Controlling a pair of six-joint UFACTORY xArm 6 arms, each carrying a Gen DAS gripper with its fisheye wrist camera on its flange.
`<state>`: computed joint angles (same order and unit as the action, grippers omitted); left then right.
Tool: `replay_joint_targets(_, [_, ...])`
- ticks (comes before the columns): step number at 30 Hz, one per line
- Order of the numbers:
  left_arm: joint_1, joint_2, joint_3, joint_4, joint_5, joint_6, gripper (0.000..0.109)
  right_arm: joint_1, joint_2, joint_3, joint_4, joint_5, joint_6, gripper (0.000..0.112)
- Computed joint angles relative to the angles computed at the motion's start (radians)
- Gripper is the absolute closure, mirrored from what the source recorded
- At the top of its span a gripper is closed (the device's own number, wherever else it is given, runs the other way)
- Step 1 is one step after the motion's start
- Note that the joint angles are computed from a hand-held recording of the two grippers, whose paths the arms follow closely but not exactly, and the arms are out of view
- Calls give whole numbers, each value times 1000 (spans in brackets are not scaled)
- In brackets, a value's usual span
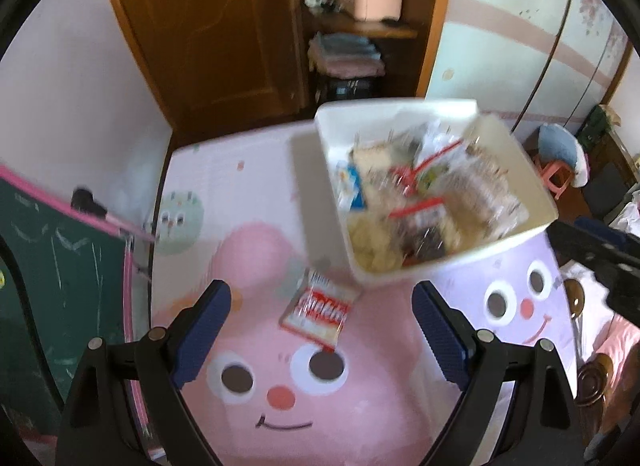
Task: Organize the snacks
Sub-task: 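Move the left tool down over the red Cookies packet, then grasp the red Cookies packet with the left tool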
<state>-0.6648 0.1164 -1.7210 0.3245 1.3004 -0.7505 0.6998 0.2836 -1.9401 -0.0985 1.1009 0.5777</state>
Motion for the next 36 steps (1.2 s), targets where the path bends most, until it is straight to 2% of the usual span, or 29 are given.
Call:
replay_joint_targets(5, [27,-71,161,-52,-4,-28,17,33,-62,140,3,-51,24,48])
replay_joint_targets(12, [61,-95,306,-115,-72,-9,17,57,-46,214,48,-27,46,48])
replay_joint_targets(31, [124,40,356,-256,-297,172,17,46,36,224,120,-15,128,48])
replay_joint_targets(36, [121,55,363,-244,-334,186,19,43,48,220,131,-16,132,48])
